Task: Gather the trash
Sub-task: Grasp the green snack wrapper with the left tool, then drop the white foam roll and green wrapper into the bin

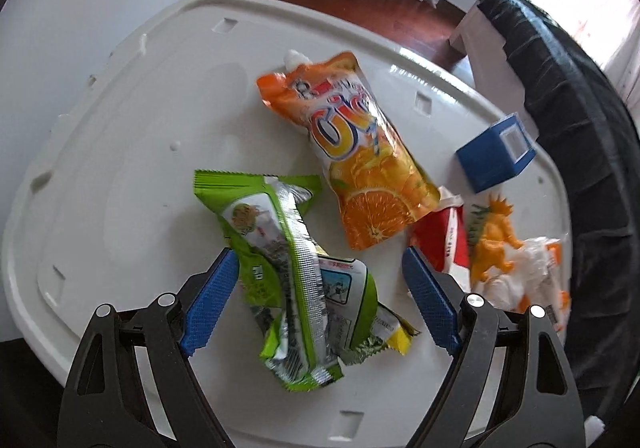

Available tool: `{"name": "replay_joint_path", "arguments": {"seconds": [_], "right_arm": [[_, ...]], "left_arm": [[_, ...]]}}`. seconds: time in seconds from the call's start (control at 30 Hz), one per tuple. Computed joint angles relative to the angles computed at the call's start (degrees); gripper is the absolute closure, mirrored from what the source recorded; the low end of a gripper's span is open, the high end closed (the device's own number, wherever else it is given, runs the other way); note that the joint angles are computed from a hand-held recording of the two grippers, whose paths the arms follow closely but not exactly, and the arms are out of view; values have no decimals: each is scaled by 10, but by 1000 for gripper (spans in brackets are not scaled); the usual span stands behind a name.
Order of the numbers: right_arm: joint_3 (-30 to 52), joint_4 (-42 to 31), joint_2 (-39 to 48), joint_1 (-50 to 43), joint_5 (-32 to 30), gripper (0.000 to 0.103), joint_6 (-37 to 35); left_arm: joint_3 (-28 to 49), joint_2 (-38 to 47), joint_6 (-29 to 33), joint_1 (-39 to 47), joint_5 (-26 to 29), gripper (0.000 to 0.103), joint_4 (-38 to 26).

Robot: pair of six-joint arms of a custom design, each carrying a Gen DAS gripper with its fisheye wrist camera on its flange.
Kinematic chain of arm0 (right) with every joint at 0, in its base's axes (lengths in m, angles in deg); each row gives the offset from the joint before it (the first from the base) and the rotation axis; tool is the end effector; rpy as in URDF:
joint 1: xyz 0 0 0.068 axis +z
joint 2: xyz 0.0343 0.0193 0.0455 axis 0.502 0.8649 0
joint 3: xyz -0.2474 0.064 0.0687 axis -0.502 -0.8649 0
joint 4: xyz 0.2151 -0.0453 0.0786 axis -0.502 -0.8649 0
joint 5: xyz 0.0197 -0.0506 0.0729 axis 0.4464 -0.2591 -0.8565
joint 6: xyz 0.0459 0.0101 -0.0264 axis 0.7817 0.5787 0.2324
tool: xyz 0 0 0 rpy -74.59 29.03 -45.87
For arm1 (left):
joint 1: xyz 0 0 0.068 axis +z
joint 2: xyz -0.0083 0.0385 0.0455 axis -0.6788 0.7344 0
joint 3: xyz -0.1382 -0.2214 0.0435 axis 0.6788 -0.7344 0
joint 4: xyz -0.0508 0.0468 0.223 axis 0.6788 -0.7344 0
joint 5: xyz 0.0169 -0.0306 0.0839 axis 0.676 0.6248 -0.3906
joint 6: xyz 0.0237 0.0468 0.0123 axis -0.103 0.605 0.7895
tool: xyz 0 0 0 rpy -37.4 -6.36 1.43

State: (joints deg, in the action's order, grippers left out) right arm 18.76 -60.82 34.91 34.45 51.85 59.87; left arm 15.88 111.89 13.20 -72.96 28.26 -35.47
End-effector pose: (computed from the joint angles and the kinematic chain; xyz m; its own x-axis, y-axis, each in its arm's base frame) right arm 0.1547 0.0187 0.2500 -0.7310 0.4076 -0.5472 0.1510 0.8787 0.4528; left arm 0.3671 -0.2118 0.2142 -0.9151 -0.1582 -0.3708 -0.0773 0.9716 -0.2238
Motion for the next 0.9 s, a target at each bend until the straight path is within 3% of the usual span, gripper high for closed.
{"name": "replay_joint_path", "arguments": {"seconds": [0.1, 0.17, 0.23, 0.33, 0.43, 0.6, 0.73, 0.9], "right_arm": [[-1, 1, 2, 2, 4, 79, 2], [-2, 0, 1, -1, 3, 79, 3], [-2, -2, -1, -11, 1, 79, 2], [1, -5, -6, -15, 10, 79, 2], [2, -3, -2, -13, 19, 79, 4], [-2, 0, 17, -23, 18, 79, 3], [-10, 5, 28, -38, 6, 79, 4], [-21, 7, 11, -27, 16, 79, -1]], "left_arm": [[16, 26, 3, -8, -12, 21, -25], [-16, 15, 8, -14, -46, 22, -1], [-43, 2, 28, -20, -83, 48, 18], [-100, -28, 68, -16, -107, 64, 65], [-166, -66, 96, 2, -92, 67, 120], [-225, -120, 118, 17, -105, 69, 127], [-318, -227, 146, 28, -78, 70, 126], [-438, -387, 188, 2, -92, 70, 113]]}}
